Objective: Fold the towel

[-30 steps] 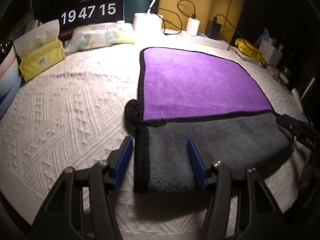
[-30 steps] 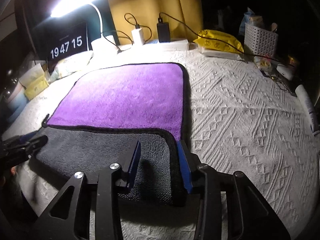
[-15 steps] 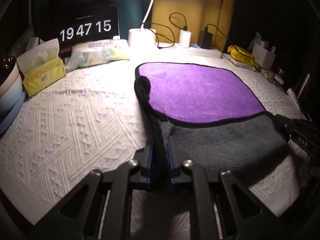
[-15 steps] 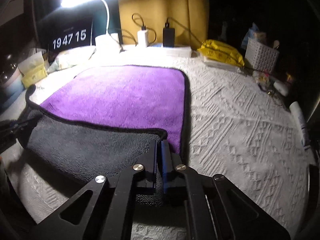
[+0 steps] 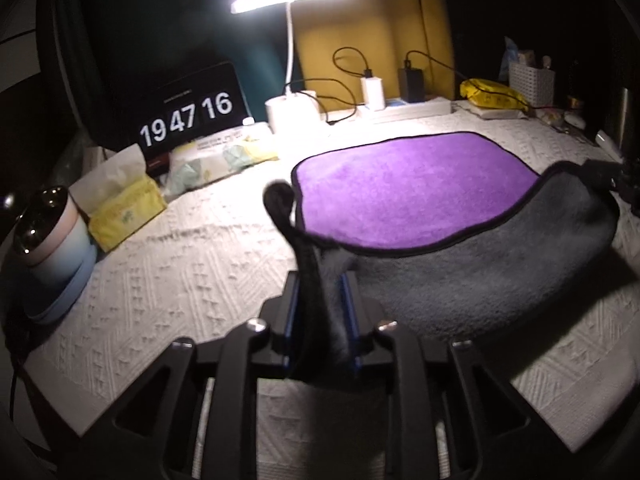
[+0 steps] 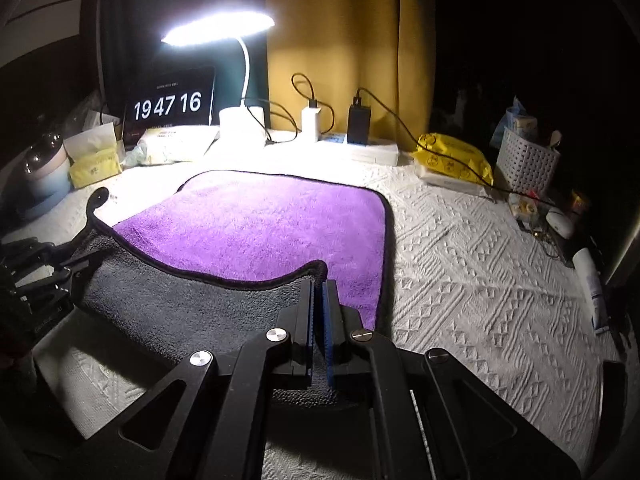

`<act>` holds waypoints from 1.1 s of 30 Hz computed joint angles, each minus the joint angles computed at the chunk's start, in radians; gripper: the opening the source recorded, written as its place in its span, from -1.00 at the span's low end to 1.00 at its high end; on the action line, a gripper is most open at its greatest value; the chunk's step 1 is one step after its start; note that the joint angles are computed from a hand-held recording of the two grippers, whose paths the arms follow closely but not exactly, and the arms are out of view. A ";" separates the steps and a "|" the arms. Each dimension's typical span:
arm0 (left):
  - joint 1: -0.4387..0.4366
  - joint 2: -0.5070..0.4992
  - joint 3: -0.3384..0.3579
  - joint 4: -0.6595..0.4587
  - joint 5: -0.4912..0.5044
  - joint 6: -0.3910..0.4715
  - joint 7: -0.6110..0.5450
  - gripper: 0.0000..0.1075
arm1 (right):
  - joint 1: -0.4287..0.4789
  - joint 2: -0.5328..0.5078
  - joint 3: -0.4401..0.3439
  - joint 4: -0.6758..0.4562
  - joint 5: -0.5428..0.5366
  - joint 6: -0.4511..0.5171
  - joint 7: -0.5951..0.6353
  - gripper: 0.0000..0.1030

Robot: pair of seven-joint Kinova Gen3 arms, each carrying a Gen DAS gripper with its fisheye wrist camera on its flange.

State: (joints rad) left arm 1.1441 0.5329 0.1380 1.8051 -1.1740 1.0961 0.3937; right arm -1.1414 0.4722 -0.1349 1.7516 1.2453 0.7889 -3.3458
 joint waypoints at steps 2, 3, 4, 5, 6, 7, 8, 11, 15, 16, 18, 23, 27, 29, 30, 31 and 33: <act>0.001 0.006 -0.002 -0.004 0.007 0.011 0.002 -0.55 | 0.006 0.005 -0.001 -0.002 -0.009 -0.009 0.002 -0.91; -0.003 0.006 -0.002 0.001 0.007 0.001 0.010 -0.54 | 0.011 0.007 -0.001 -0.002 -0.014 -0.018 0.004 -0.91; -0.007 0.003 -0.003 0.010 0.002 -0.015 0.018 -0.54 | 0.011 0.007 0.001 0.002 -0.013 -0.026 -0.001 -0.91; -0.011 0.002 -0.002 0.019 -0.004 -0.030 0.024 -0.54 | 0.012 0.008 0.003 0.002 -0.014 -0.033 -0.002 -0.91; -0.020 0.003 -0.001 0.021 0.002 -0.050 0.014 -0.54 | 0.014 0.008 0.004 0.004 -0.014 -0.041 -0.003 -0.91; -0.045 0.004 0.019 0.020 0.014 -0.063 0.009 -0.54 | 0.017 0.007 0.005 0.007 -0.015 -0.050 -0.005 -0.91; -0.057 0.001 0.025 0.024 0.019 -0.077 0.020 -0.54 | 0.016 0.006 0.007 0.008 -0.017 -0.053 -0.007 -0.91; -0.027 -0.014 -0.021 0.050 0.011 -0.114 0.066 -0.57 | 0.011 0.001 0.012 0.016 -0.008 -0.052 -0.021 -0.91; -0.075 -0.045 -0.007 0.093 -0.010 -0.216 0.091 -0.81 | 0.014 -0.003 0.012 0.023 0.002 -0.056 -0.031 -0.91; -0.080 -0.054 -0.011 0.108 -0.020 -0.241 0.111 -0.83 | 0.014 -0.005 0.012 0.025 0.008 -0.055 -0.038 -0.91; -0.080 -0.068 -0.015 0.122 -0.035 -0.253 0.132 -0.86 | 0.013 -0.010 0.011 0.030 0.018 -0.050 -0.053 -0.91; -0.094 -0.119 -0.010 0.166 -0.110 -0.273 0.214 -0.87 | 0.005 -0.024 0.001 0.028 0.045 0.003 -0.067 -0.91; -0.130 -0.159 0.014 0.192 -0.172 -0.286 0.265 -0.87 | 0.007 -0.034 -0.011 0.024 0.066 0.042 -0.068 -0.91; -0.151 -0.173 0.028 0.197 -0.195 -0.285 0.277 -0.87 | 0.010 -0.037 -0.017 0.023 0.076 0.054 -0.072 -0.91; -0.160 -0.179 0.034 0.199 -0.207 -0.284 0.281 -0.87 | 0.013 -0.038 -0.019 0.020 0.081 0.060 -0.074 -0.91; -0.169 -0.185 0.040 0.198 -0.218 -0.282 0.278 -0.87 | 0.015 -0.038 -0.022 0.018 0.084 0.064 -0.073 -0.92; -0.185 -0.191 0.050 0.198 -0.236 -0.277 0.279 -0.87 | 0.020 -0.037 -0.026 0.011 0.088 0.070 -0.066 -0.92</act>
State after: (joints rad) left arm 0.9594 0.3424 0.1885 2.0027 -1.4105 0.8188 0.6725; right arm -1.1211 0.4355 -0.1607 1.7625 1.3337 0.8587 -3.4119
